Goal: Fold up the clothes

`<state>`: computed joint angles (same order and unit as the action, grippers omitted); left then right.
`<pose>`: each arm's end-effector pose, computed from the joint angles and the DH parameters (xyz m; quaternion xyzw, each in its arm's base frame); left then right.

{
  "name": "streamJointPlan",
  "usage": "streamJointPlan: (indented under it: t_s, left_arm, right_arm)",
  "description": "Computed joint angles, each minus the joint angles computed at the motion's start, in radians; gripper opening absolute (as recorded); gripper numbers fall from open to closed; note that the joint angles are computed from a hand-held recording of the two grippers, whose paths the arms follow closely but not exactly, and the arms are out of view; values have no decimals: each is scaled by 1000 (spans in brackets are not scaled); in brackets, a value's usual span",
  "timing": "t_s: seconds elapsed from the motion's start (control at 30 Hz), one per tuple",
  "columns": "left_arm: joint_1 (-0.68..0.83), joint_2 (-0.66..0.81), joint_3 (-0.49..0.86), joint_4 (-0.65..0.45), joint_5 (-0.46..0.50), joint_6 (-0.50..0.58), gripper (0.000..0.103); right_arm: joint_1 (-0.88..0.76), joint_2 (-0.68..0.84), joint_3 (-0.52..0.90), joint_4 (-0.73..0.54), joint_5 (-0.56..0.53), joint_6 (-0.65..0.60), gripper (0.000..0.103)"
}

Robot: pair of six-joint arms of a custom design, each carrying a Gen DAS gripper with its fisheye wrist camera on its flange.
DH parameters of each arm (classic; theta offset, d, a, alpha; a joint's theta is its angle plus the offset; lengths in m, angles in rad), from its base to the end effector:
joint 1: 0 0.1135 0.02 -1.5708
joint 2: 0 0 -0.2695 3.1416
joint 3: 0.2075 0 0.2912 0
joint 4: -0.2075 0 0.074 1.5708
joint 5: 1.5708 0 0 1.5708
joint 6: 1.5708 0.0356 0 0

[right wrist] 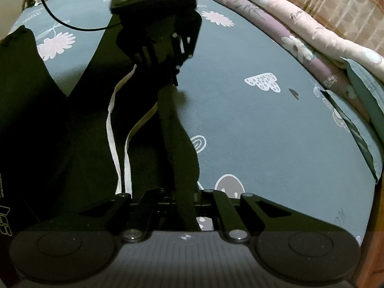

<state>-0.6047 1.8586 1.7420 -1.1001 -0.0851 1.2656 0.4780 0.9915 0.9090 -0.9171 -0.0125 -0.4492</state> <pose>0.3509 -0.2388 0.2957 0.7869 0.5899 0.0967 0.1529 0.1957 0.1019 0.2831 -0.4306 0.8574 0.0101 0.2816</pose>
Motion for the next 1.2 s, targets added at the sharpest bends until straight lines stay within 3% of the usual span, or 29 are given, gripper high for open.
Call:
streamJointPlan:
  t_s: [0.2,0.33,0.7,0.93,1.2]
  left_arm:
    - [-20,-127,-87,54,-32,-87,0]
    - [-46,-168,-77,46,-57,-143,0]
    - [-143,-466,-249,-11,-93,-286,0]
    - [-236,-628,-428,-13,-62,-250,0]
    - [-348,-716,-491,-81,-34,-222,0]
  right_arm:
    - [36,-20,2,-18,59,47,7]
    - [99,-49,5,-44,125,99,7]
    - [481,-91,65,-247,413,323,7]
    - [793,-34,94,-439,604,525,7]
    - [1074,66,92,-596,653,764,7]
